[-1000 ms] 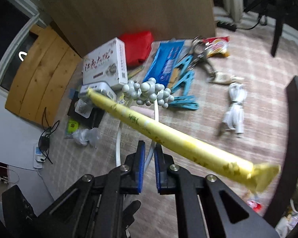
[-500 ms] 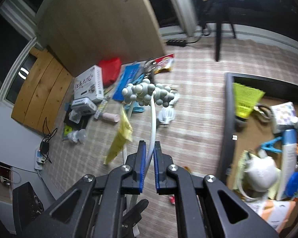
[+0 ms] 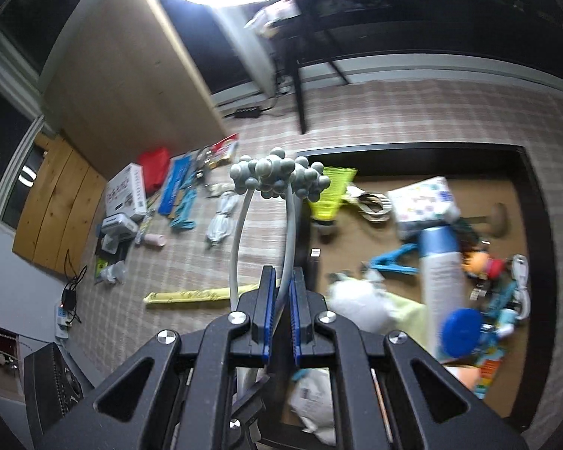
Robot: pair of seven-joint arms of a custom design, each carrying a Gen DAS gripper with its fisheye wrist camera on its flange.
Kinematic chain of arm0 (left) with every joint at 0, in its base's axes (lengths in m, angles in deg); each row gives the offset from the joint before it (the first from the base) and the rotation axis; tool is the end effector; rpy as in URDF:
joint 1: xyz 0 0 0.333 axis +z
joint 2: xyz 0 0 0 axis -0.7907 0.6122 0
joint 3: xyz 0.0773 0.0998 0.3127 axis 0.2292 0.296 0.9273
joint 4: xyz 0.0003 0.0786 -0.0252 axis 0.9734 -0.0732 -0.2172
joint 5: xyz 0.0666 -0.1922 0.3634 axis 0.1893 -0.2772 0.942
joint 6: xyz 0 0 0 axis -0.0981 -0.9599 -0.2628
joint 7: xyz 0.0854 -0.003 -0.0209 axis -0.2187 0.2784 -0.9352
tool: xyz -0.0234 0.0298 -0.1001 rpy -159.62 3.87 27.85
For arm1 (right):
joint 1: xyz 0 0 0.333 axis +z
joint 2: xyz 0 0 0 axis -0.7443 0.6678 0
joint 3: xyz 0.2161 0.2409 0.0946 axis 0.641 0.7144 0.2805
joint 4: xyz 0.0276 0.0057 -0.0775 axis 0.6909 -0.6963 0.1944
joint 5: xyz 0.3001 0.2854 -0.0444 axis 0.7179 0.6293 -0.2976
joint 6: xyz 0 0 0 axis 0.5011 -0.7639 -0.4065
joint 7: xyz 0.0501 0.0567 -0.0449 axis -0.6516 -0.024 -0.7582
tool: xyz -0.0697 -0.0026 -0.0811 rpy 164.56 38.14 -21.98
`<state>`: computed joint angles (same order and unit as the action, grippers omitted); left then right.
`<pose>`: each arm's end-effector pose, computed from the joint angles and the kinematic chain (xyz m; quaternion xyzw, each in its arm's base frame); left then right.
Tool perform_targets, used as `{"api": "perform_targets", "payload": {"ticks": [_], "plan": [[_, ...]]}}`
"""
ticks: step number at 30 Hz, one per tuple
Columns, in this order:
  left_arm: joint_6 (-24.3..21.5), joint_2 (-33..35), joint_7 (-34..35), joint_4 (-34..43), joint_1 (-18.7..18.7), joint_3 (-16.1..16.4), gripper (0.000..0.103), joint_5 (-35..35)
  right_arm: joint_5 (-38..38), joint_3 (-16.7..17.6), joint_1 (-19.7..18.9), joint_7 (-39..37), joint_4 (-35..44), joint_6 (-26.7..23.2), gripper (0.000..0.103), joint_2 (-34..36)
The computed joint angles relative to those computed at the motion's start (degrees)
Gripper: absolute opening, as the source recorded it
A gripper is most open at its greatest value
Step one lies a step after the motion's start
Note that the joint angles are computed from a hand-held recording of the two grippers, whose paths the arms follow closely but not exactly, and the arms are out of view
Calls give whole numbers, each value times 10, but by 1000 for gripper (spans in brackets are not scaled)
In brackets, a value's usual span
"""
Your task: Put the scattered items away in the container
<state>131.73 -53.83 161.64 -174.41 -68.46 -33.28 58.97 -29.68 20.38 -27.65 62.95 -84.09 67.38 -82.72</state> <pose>0.4110 -0.1137 0.5413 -0.4066 0.8673 -0.2859 0.0265 0.4990 0.2831 0.5788 -0.6456 0.7077 -0.0366 0.2844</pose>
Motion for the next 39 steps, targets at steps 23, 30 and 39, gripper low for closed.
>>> {"api": "perform_targets", "payload": {"ticks": [23, 30, 39], "plan": [[47, -31, -45, -9, -44, -22, 53, 49, -58, 13, -69, 46, -104, -8, 35, -125], [57, -40, -47, -21, -38, -13, 53, 71, -43, 14, -56, 31, -119, 8, 35, -126], [66, -41, -55, -32, -17, -2, 53, 99, -29, 16, -37, -1, -112, 14, 36, -104]]}}
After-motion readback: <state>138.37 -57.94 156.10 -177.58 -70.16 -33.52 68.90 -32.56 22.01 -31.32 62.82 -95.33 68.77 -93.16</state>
